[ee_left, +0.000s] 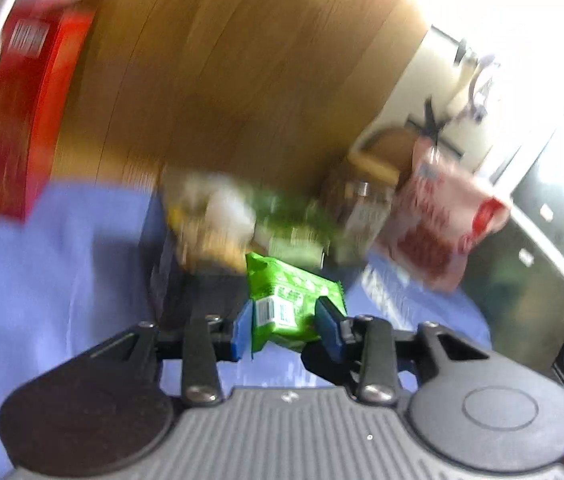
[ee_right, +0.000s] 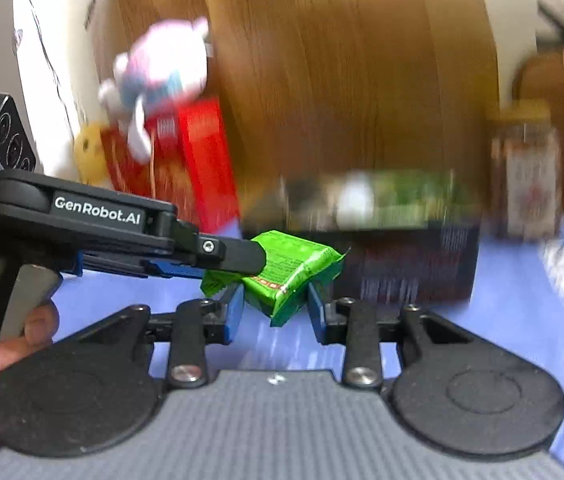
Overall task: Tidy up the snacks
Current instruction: 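Drop the green-striped packet into the black tin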
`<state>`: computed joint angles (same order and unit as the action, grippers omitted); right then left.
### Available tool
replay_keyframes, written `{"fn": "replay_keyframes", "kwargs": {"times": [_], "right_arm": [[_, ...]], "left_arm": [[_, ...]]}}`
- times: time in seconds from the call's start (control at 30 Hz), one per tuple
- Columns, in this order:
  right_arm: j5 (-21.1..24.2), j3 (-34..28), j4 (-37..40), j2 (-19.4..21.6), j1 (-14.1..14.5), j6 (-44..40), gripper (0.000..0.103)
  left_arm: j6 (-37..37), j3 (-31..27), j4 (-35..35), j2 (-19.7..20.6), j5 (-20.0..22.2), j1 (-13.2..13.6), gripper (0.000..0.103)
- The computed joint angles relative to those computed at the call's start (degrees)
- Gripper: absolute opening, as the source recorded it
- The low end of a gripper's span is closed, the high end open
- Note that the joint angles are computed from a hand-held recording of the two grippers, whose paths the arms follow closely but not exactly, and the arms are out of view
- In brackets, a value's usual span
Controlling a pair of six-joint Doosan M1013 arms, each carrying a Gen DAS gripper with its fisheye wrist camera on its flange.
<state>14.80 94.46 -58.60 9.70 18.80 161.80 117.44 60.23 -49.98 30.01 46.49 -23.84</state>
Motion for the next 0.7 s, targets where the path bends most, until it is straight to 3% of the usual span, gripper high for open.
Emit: {"fn": "replay_keyframes", "kwargs": {"times": [0.07, 0.1, 0.17, 0.2, 0.23, 0.3, 0.4, 0.53, 0.6, 0.7], "right_arm": [[-0.85, -2.87, 0.19, 1.80, -1.00, -1.88, 0.043], [-0.87, -4.20, -0.62, 2.87, -1.37, -2.98, 0.052], [2.63, -5.97, -1.14, 4.34, -1.33, -4.53, 0.052], [3.84, -5.72, 1.16, 4.11, -1.38, -5.36, 0.051], [2.74, -4.04, 1.27, 2.87, -1.72, -3.20, 0.051], [-0.75, 1.18, -5.88, -0.75, -2.33, 9.47, 0.051], [0.65, 7.87, -12.39, -5.81, -1.36, 22.54, 0.052], [7.54, 13.30, -6.03, -10.37, 2.23, 26.12, 0.052], [8.88, 15.51, -2.74, -12.40, 3.20, 28.03, 0.052], [9.78, 17.54, 1.30, -14.64, 3.81, 30.09, 0.052]], "left_arm": [[-2.83, -3.63, 1.96, 1.78, -1.14, -0.37, 0.052], [-4.77, -5.43, 4.50, 2.87, -2.29, -0.78, 0.055], [-13.41, -8.59, 13.72, 4.69, -2.65, -1.59, 0.051], [-15.68, -8.75, 14.40, 4.87, -1.88, -1.38, 0.050], [-15.19, -7.67, 12.08, 4.36, -1.84, -0.92, 0.049], [-8.65, -2.02, 3.57, 1.57, -4.93, 0.04, 0.049], [-4.63, 4.69, -0.05, -2.24, -7.11, -0.06, 0.049], [3.60, 10.91, -4.97, -5.23, -4.91, -1.58, 0.049], [3.83, 12.83, -3.75, -6.11, -5.30, -2.60, 0.049], [1.34, 13.35, -4.17, -5.95, -1.15, -2.72, 0.049]]}}
